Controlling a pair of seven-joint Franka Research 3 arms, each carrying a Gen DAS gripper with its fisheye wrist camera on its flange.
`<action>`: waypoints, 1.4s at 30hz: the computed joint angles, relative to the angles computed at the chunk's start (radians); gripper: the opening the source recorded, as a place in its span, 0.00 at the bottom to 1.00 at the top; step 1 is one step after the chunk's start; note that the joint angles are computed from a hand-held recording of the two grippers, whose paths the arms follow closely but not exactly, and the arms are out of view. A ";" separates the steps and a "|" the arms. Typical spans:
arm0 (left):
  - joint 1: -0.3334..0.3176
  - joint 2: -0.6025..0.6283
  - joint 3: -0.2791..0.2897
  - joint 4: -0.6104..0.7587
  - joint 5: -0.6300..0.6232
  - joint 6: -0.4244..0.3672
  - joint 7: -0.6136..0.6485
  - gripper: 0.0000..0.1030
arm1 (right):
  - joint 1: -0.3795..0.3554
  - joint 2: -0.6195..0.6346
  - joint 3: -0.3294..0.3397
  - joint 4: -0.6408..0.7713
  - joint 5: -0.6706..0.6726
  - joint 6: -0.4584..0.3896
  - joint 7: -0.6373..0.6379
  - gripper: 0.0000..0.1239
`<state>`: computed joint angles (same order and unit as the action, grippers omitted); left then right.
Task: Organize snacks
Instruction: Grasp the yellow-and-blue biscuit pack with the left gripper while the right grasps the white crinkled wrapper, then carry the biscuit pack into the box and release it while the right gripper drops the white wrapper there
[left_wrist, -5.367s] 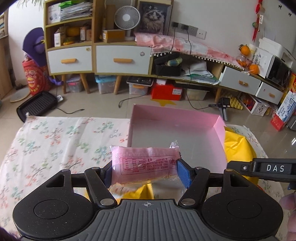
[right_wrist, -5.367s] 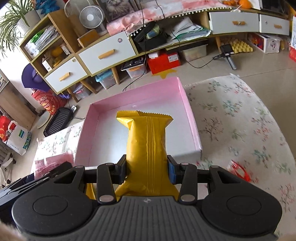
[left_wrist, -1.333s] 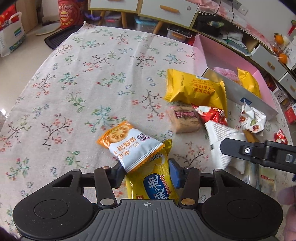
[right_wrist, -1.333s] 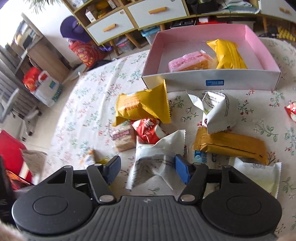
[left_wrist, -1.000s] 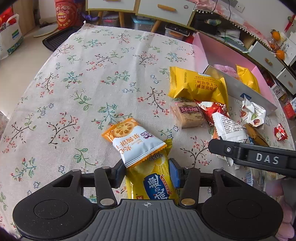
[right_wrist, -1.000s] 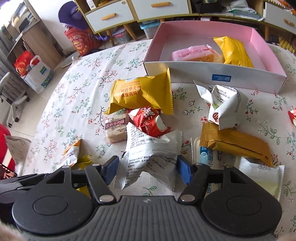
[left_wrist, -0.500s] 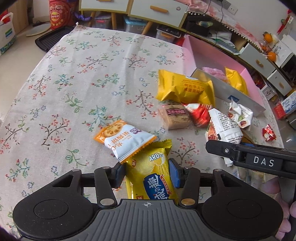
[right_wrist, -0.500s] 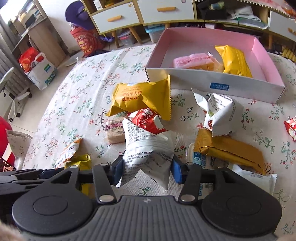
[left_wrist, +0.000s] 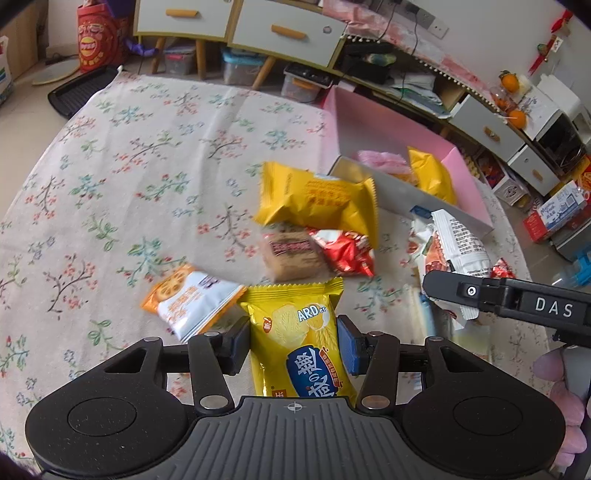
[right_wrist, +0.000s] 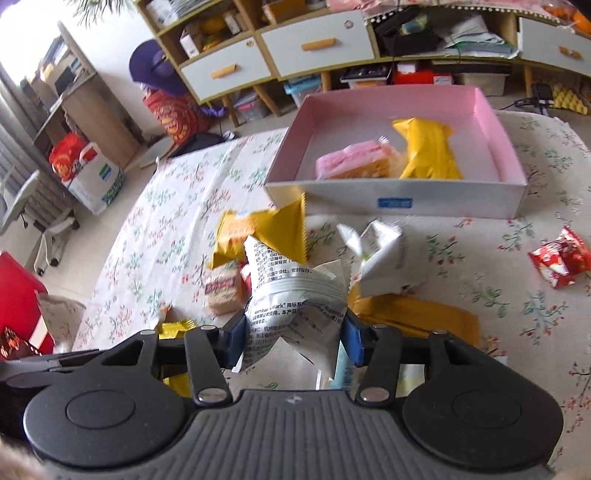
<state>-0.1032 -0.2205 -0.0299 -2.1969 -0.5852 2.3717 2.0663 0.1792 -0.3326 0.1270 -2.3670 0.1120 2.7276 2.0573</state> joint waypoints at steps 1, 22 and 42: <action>-0.002 0.001 -0.001 0.002 -0.006 0.002 0.000 0.45 | -0.001 -0.008 -0.004 -0.007 0.003 0.004 -0.001 0.39; -0.058 0.073 -0.067 0.095 -0.032 0.095 -0.065 0.45 | -0.083 -0.089 -0.054 -0.091 0.110 0.070 -0.044 0.39; -0.049 0.503 -0.237 0.556 0.235 0.271 -0.174 0.45 | -0.144 0.216 -0.108 0.172 -0.020 0.138 -0.082 0.39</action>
<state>-0.1519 0.2821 -0.2673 -1.6411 -0.3501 2.6427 1.8927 0.0354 -0.1170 0.0194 -2.1952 0.0922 2.8651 1.9754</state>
